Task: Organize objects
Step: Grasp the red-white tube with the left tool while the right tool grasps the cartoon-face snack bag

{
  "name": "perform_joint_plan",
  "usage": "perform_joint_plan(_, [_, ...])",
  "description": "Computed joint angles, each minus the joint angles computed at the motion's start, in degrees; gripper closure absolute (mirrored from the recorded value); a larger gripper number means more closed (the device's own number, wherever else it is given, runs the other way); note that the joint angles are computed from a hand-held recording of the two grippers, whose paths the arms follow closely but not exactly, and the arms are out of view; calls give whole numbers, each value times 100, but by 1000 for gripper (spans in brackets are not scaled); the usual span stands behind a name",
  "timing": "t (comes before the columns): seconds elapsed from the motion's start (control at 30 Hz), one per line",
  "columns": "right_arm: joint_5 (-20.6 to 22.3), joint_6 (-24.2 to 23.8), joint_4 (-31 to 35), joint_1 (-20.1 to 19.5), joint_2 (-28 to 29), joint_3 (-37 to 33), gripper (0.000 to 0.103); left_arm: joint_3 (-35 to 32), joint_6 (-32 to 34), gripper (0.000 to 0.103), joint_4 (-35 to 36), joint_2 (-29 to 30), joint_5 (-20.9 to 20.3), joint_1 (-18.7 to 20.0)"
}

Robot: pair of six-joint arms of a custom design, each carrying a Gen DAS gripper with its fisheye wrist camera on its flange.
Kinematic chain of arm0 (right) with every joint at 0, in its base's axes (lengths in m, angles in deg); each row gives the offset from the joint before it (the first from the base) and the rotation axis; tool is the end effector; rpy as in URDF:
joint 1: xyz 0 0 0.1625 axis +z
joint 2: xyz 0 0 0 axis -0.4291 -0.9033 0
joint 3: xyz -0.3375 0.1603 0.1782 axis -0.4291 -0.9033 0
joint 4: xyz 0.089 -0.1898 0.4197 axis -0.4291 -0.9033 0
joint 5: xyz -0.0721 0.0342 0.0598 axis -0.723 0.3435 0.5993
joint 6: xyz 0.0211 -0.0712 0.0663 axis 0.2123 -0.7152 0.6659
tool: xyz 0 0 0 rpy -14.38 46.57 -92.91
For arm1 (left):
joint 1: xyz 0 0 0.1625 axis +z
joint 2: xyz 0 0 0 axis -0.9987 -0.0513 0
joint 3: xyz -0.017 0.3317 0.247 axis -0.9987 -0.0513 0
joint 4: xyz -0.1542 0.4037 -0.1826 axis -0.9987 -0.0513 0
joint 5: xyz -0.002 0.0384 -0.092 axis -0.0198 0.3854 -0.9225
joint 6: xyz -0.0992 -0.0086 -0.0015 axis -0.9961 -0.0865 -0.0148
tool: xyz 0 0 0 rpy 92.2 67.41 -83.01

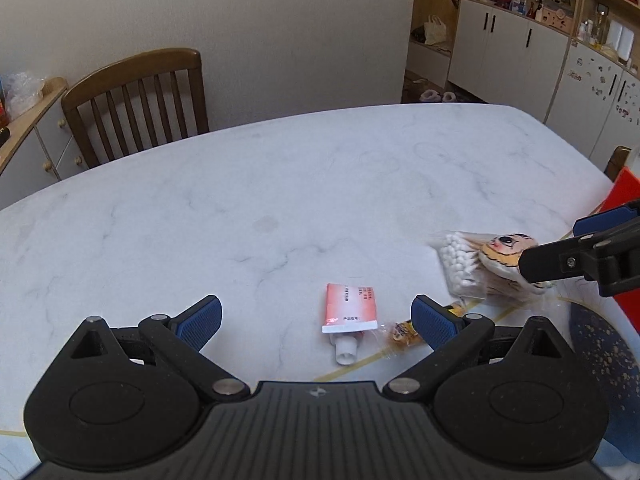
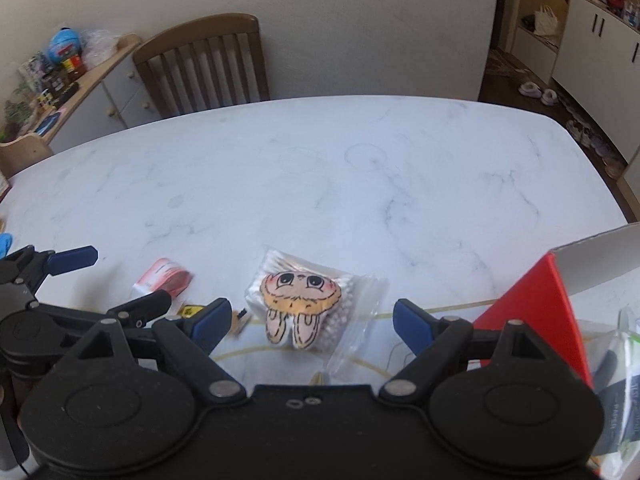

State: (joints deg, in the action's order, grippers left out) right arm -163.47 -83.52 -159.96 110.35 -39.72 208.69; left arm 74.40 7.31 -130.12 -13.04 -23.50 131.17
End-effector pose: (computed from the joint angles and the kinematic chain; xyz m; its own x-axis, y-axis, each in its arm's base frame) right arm 0.0554 -0.5523 0.1198 -0.7374 -0.4429 0.5099 -0.5874 0.7932 -0.1605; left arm -0.1359 -0.4423 -0.0109 -0.6889 -0.1884 -0.6999 0.3766 0.7320 -0.5678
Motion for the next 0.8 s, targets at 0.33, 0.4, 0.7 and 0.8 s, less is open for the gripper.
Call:
perform_joint_plan(0.33, [-199, 19, -234, 74, 395, -188, 17, -165, 421, 2, -628, 269, -197, 243])
perform_joint_plan(0.4, [-213, 32, -253, 74, 439, -206, 17, -171, 505, 3, -810, 311, -260, 271])
perform_joint_plan(0.7, [-264, 63, -324, 84, 537, -234, 29, -190, 848, 21, -1270, 465, -340, 285])
perform_joint_plan(0.8, [-276, 65, -321, 88, 539, -228, 34, -201, 980, 35, -1384, 495, -429, 309])
